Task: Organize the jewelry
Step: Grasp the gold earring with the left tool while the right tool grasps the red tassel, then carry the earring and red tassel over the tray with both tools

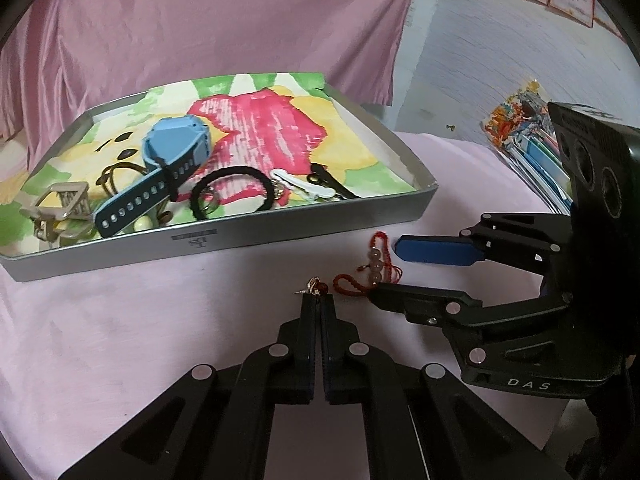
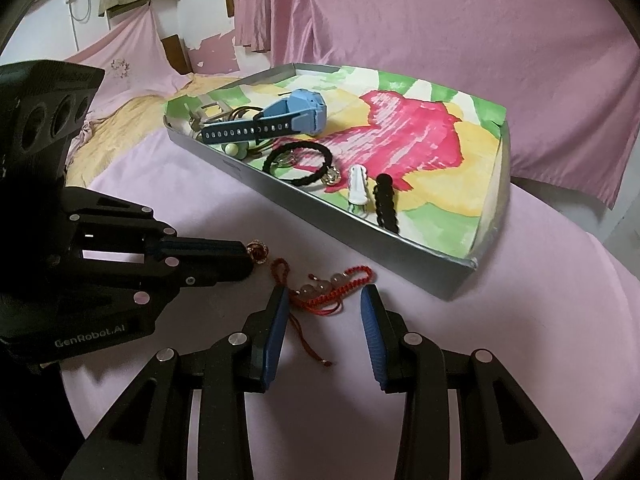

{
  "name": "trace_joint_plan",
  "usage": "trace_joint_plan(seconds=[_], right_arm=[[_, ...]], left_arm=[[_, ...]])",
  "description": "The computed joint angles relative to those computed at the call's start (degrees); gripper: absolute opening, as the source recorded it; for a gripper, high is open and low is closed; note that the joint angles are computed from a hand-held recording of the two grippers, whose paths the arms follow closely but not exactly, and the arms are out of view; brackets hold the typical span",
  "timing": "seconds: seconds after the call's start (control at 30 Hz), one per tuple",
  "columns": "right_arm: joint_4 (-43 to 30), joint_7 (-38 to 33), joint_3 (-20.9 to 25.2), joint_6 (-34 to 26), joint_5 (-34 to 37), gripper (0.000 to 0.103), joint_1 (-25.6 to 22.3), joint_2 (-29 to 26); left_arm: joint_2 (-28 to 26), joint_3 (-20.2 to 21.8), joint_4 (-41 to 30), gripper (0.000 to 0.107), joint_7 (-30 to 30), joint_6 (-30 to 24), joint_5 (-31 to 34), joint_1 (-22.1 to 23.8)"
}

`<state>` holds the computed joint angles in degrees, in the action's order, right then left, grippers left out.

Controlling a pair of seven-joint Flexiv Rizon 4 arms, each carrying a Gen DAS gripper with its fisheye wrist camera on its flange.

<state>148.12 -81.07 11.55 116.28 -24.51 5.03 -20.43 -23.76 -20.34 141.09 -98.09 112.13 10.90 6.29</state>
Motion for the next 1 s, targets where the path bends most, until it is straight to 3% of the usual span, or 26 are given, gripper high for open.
trace_joint_plan(seconds=[0.23, 0.37, 0.53, 0.6, 0.8, 1.0], right_arm=[[-0.9, 0.2, -0.1, -0.3, 1.7, 0.033, 2.2, -0.4], [-1.1, 0.1, 0.3, -0.3, 2.2, 0.021, 2.7, -0.6], [-0.9, 0.0, 0.3, -0.3, 3.3, 0.017, 3.9, -0.3], [-0.6, 0.9, 1.2, 0.0, 2.2, 0.016, 2.9, -0.3], [0.5, 0.5, -0.4, 1.4, 6.5, 0.015, 6.8, 0.4], [1.1, 0.6, -0.5, 3.8, 8.3, 0.015, 7.3, 0.2]], left_arm=[[0.4, -0.1, 0.8, 0.003, -1.0, 0.5, 0.4, 1.6], [0.7, -0.3, 1.5, 0.003, -1.8, 0.9, 1.0, 3.0], [0.8, -0.5, 2.1, 0.003, -2.5, 1.6, 2.0, 4.4], [0.7, -0.7, 2.2, 0.002, -2.8, 2.0, 2.6, 5.0], [0.5, -0.9, 2.6, 0.002, -3.8, 3.8, 4.3, 6.0], [0.6, -0.4, 2.9, 0.002, -4.7, 5.1, 5.8, 6.2]])
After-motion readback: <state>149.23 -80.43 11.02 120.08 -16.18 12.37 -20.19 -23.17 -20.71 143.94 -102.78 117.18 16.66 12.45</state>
